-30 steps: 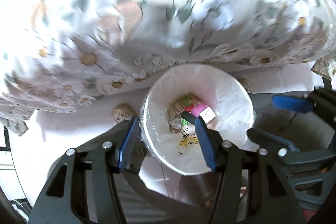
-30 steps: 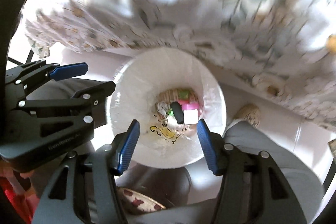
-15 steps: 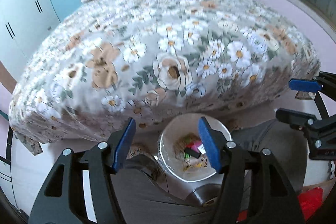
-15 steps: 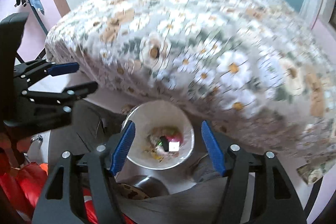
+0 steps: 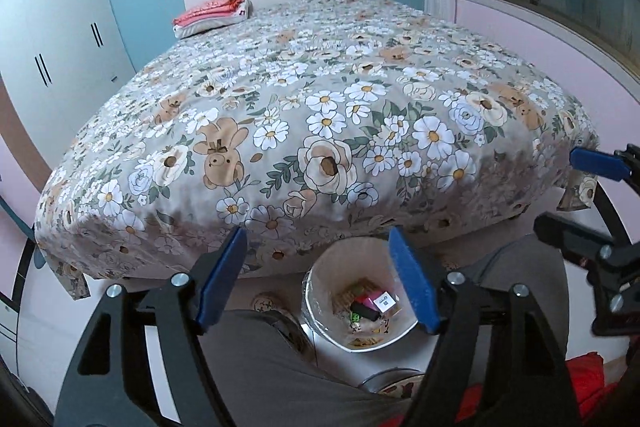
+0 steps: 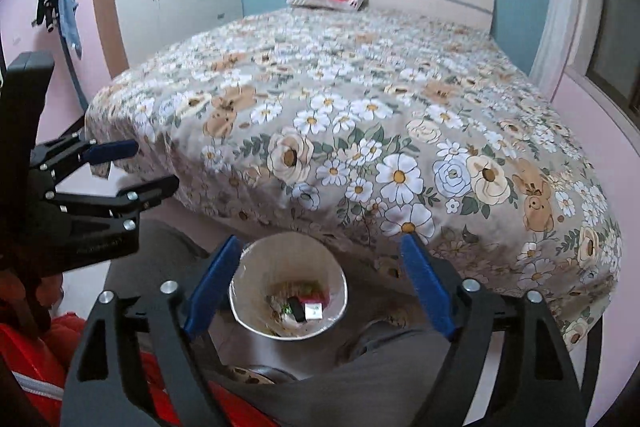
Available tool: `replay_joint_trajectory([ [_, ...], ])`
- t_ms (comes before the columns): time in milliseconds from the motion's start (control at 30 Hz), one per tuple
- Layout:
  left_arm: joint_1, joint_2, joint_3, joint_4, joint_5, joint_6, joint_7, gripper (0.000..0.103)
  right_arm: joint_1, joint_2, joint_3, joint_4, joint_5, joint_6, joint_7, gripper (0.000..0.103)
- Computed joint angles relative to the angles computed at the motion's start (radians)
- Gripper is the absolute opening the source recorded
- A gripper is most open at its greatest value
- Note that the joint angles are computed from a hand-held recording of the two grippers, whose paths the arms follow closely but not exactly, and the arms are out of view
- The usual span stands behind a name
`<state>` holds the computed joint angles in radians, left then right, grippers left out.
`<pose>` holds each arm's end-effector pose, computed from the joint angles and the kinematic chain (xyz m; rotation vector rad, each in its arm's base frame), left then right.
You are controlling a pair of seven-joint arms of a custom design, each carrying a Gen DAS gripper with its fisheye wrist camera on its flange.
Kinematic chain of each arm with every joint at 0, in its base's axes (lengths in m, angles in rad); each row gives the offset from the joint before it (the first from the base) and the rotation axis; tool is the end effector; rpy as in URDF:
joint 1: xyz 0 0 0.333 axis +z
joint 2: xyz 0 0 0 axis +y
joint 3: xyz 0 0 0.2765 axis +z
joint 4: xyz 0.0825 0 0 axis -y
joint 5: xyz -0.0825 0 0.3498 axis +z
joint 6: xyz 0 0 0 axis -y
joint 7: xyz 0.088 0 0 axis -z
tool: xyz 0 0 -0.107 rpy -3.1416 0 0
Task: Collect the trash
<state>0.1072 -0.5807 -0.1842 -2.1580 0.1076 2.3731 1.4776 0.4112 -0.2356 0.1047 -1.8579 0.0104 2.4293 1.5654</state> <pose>0.4063 -0.0524 0.6729 -1.6697 1.7422 -0.5919 0.4383 0.2565 0.6743 -2.0791 1.2001 -0.5334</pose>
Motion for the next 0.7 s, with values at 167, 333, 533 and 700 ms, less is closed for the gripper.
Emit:
replay_joint_trajectory([
  [167, 0.021, -0.055, -0.03, -0.035, 0.042, 0.002, -0.039, 0.078, -0.011, -0.069, 0.025, -0.079, -0.061, 0.065, 0.099, 0.092],
  [333, 0.025, -0.084, -0.038, -0.055, 0.062, 0.008, -0.054, 0.084, -0.03, -0.146, 0.054, -0.191, -0.171, 0.198, 0.205, 0.094],
  [533, 0.019, -0.087, -0.035, -0.058, 0.068, 0.025, -0.049, 0.087, -0.017, -0.158, 0.045, -0.216, -0.208, 0.21, 0.232, 0.097],
  [700, 0.015, -0.083, -0.038, -0.055, 0.067, 0.038, -0.031, 0.09, -0.006, -0.143, 0.044, -0.192, -0.223, 0.201, 0.229, 0.098],
])
